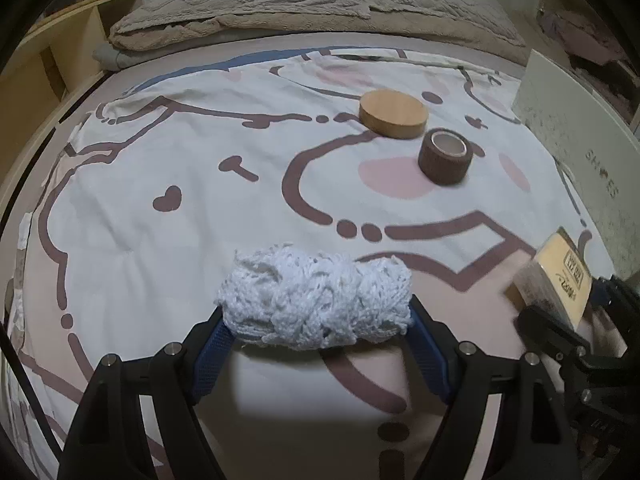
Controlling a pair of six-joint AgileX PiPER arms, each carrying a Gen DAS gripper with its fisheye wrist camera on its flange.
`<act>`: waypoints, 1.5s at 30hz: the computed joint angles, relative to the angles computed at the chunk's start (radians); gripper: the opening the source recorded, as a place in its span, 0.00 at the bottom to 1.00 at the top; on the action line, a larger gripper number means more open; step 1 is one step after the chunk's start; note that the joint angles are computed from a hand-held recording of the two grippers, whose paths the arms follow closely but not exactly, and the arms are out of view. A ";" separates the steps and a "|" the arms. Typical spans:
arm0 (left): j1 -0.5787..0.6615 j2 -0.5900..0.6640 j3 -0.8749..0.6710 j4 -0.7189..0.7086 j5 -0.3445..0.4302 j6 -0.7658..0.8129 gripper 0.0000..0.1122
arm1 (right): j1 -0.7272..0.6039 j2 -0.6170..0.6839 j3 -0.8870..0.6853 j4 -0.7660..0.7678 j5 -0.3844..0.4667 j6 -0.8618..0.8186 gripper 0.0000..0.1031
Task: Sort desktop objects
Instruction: 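Hold the tissue pack and lace bundle just above the sheet with both tools, then lift and carry the tissue pack and lace bundle over the white box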
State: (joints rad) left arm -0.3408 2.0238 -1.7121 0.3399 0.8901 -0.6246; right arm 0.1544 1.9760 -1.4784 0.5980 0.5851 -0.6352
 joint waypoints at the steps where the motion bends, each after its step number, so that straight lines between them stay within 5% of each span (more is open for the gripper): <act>1: 0.000 -0.004 0.010 0.000 -0.006 -0.003 0.72 | 0.002 -0.002 0.003 -0.007 -0.002 0.003 0.73; 14: -0.007 -0.016 0.048 0.031 -0.032 -0.102 0.73 | 0.030 0.000 0.006 -0.097 -0.029 0.068 0.74; 19: 0.008 -0.013 0.032 -0.031 -0.019 -0.090 0.80 | 0.023 0.009 -0.009 -0.040 0.010 0.001 0.87; 25: 0.015 -0.010 0.017 -0.076 0.004 -0.087 0.84 | -0.003 0.013 -0.013 0.042 0.034 -0.041 0.84; 28: 0.017 -0.006 0.004 -0.082 0.019 -0.097 0.84 | -0.010 0.009 -0.008 0.049 0.025 -0.029 0.74; 37: 0.012 0.000 -0.016 -0.074 0.049 -0.132 0.84 | -0.022 0.000 -0.012 0.077 0.038 -0.033 0.73; 45: 0.016 -0.005 -0.017 -0.057 0.050 -0.118 0.71 | -0.016 -0.021 -0.018 0.037 0.025 -0.018 0.73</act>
State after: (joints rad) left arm -0.3252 2.0191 -1.7293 0.2831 0.9397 -0.7425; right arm 0.1384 1.9549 -1.4963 0.6348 0.6104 -0.6534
